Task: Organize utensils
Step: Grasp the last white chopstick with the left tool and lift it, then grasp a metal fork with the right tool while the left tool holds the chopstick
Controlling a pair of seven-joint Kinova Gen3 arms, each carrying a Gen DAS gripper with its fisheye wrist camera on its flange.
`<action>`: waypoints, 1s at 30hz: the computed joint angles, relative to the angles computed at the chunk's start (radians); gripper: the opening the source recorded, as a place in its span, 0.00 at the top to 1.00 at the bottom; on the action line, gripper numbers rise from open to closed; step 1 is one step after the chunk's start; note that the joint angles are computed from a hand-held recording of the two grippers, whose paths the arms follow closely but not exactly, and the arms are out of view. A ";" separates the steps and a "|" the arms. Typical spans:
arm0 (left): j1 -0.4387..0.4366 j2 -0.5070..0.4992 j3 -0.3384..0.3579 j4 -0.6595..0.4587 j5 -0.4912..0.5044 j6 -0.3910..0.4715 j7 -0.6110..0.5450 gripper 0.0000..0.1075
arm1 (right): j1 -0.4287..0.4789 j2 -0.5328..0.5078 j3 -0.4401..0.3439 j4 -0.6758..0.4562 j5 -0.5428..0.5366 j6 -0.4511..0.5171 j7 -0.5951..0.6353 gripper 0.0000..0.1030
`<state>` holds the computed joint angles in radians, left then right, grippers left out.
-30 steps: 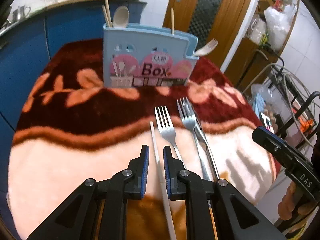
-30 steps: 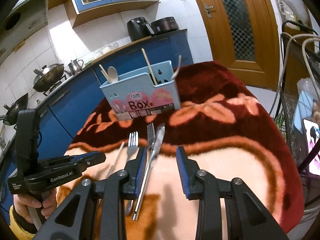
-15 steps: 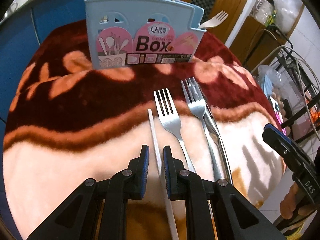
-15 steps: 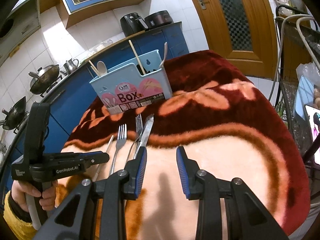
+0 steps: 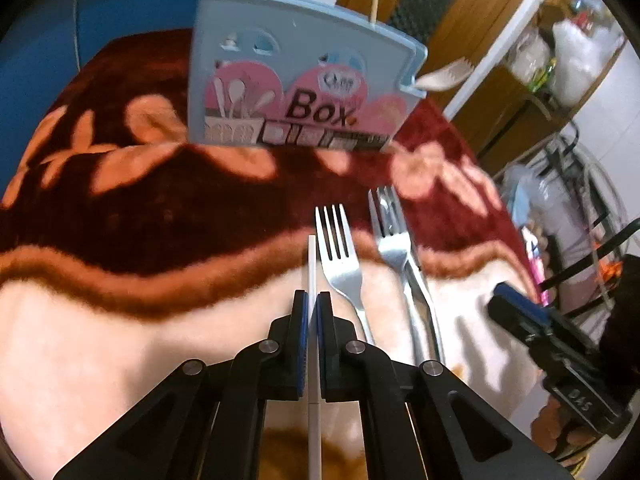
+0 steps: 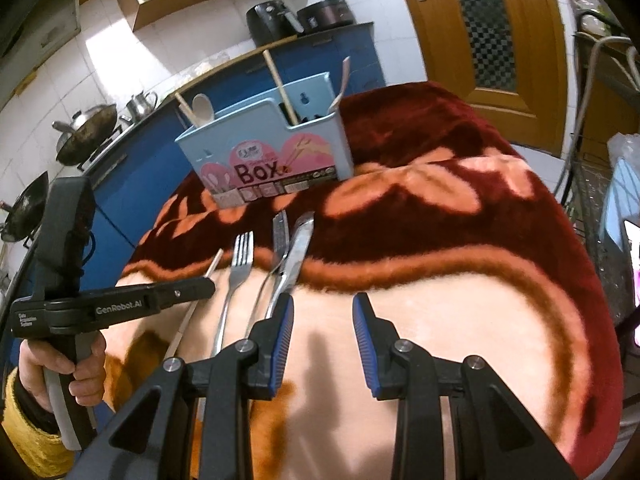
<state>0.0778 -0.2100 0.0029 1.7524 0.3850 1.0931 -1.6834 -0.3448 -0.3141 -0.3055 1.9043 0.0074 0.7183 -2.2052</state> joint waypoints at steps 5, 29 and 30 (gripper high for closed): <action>-0.011 -0.059 -0.039 0.041 0.039 -0.061 -0.035 0.96 | -0.034 0.049 0.035 -0.054 -0.040 0.053 0.052 0.67; 0.024 -0.189 -0.089 0.139 0.004 -0.300 -0.042 0.96 | -0.191 0.388 0.077 -0.477 0.083 0.516 0.149 0.67; 0.027 -0.191 -0.090 0.141 0.003 -0.306 -0.041 0.96 | -0.188 0.399 0.085 -0.489 0.071 0.524 0.159 0.67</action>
